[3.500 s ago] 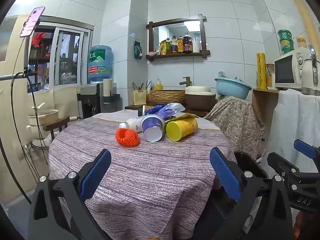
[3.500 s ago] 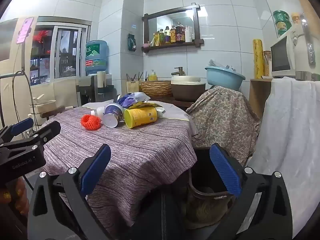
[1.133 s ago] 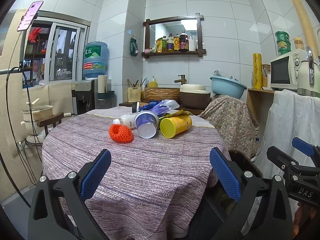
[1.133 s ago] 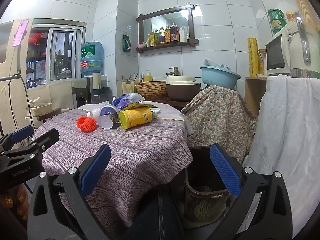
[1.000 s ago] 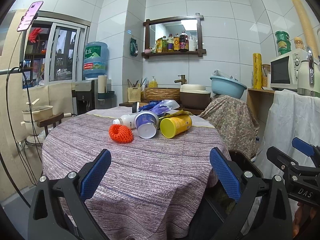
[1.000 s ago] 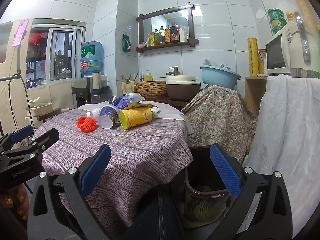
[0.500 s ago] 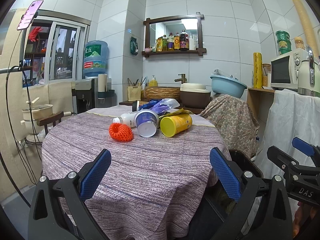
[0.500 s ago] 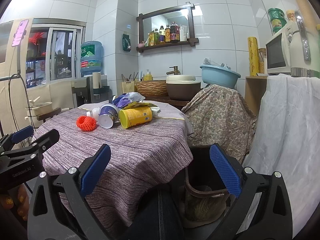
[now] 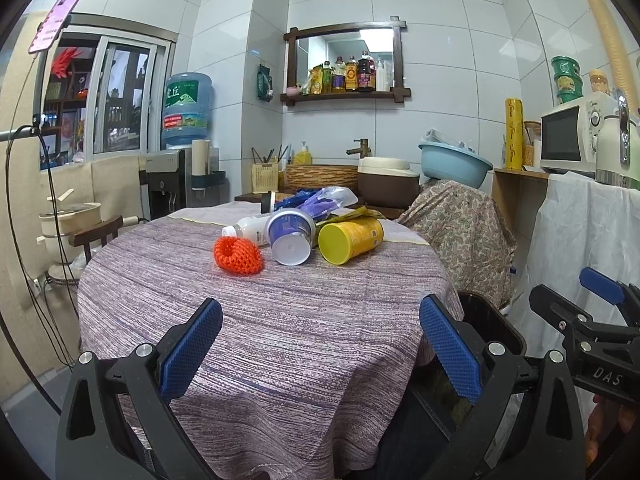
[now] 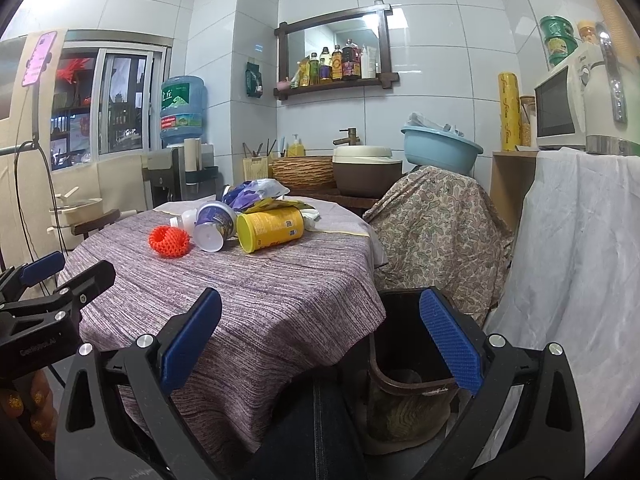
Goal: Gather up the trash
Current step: 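Grasp the orange knitted scrubber with the left gripper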
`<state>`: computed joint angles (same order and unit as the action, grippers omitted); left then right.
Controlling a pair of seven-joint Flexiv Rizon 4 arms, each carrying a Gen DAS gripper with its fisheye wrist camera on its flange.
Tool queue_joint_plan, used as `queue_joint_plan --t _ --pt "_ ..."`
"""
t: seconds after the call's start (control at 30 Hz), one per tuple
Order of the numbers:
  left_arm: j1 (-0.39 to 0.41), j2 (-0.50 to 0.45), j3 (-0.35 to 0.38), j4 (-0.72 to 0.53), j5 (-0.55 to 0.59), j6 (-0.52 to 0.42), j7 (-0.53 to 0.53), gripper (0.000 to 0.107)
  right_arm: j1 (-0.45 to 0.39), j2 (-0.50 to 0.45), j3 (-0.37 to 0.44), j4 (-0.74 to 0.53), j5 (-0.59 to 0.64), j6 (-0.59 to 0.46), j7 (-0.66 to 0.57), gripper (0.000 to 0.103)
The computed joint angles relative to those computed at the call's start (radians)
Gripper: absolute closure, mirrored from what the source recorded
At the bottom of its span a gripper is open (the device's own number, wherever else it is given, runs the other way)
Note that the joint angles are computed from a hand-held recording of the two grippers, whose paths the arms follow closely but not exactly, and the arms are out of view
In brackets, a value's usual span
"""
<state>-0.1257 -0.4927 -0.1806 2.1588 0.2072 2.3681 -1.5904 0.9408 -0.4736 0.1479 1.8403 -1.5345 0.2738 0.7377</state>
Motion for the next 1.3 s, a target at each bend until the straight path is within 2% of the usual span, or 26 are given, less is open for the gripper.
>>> queue_joint_plan --t 0.07,0.2,0.3,0.43,0.53,0.57,0.63,0.67,0.73,0.87,0.97,1.1,1.23,1.3 --pt "0.020 -0.004 -0.013 -0.014 0.025 -0.042 -0.003 0.009 -0.023 0.001 -0.004 0.002 -0.011 0.046 0.002 0.005" --pt "0.098 0.000 -0.077 -0.061 0.086 -0.186 -0.022 0.009 -0.119 -0.003 -0.023 0.000 -0.060 0.254 0.012 0.005" --pt "0.199 -0.011 -0.164 -0.107 0.122 -0.316 -0.034 0.009 -0.179 -0.025 -0.044 -0.031 -0.090 0.400 -0.013 0.005" --pt "0.335 -0.044 -0.303 -0.195 0.095 -0.504 0.029 0.009 -0.231 -0.079 -0.075 -0.118 -0.117 0.578 -0.106 0.005" --pt "0.376 -0.084 -0.360 -0.293 0.034 -0.622 0.100 0.009 -0.258 -0.120 -0.102 -0.190 -0.137 0.708 -0.144 0.005" --pt "0.363 -0.095 -0.350 -0.338 0.007 -0.673 0.123 0.010 -0.264 -0.132 -0.110 -0.211 -0.135 0.740 -0.156 0.005" --pt "0.286 -0.113 -0.266 -0.443 -0.038 -0.786 0.125 0.018 -0.265 -0.153 -0.128 -0.250 -0.129 0.776 -0.168 0.005" --pt "0.270 -0.128 -0.255 -0.478 -0.076 -0.823 0.151 0.021 -0.264 -0.162 -0.137 -0.268 -0.124 0.788 -0.177 0.005" --pt "0.248 -0.171 -0.251 -0.571 -0.131 -0.917 0.180 0.022 -0.259 -0.174 -0.152 -0.290 -0.118 0.806 -0.189 0.005" --pt "0.158 -0.235 -0.170 -0.725 -0.187 -1.047 0.204 0.025 -0.272 -0.195 -0.167 -0.315 -0.094 0.883 -0.203 0.005" --pt "0.072 -0.271 -0.072 -0.819 -0.189 -1.107 0.202 0.035 -0.277 -0.207 -0.181 -0.330 -0.076 0.928 -0.208 0.005" --pt "0.023 -0.302 -0.013 -0.883 -0.233 -1.169 0.223 0.045 -0.270 -0.222 -0.193 -0.353 -0.015 0.944 -0.288 0.005" --pt "-0.006 -0.316 0.025 -0.898 -0.279 -1.168 0.249 0.064 -0.285 -0.260 -0.217 -0.411 0.004 1.066 -0.284 0.005" --pt "-0.017 -0.309 0.042 -0.879 -0.304 -1.144 0.256 0.073 -0.275 -0.277 -0.230 -0.435 0.046 1.081 -0.316 0.005"
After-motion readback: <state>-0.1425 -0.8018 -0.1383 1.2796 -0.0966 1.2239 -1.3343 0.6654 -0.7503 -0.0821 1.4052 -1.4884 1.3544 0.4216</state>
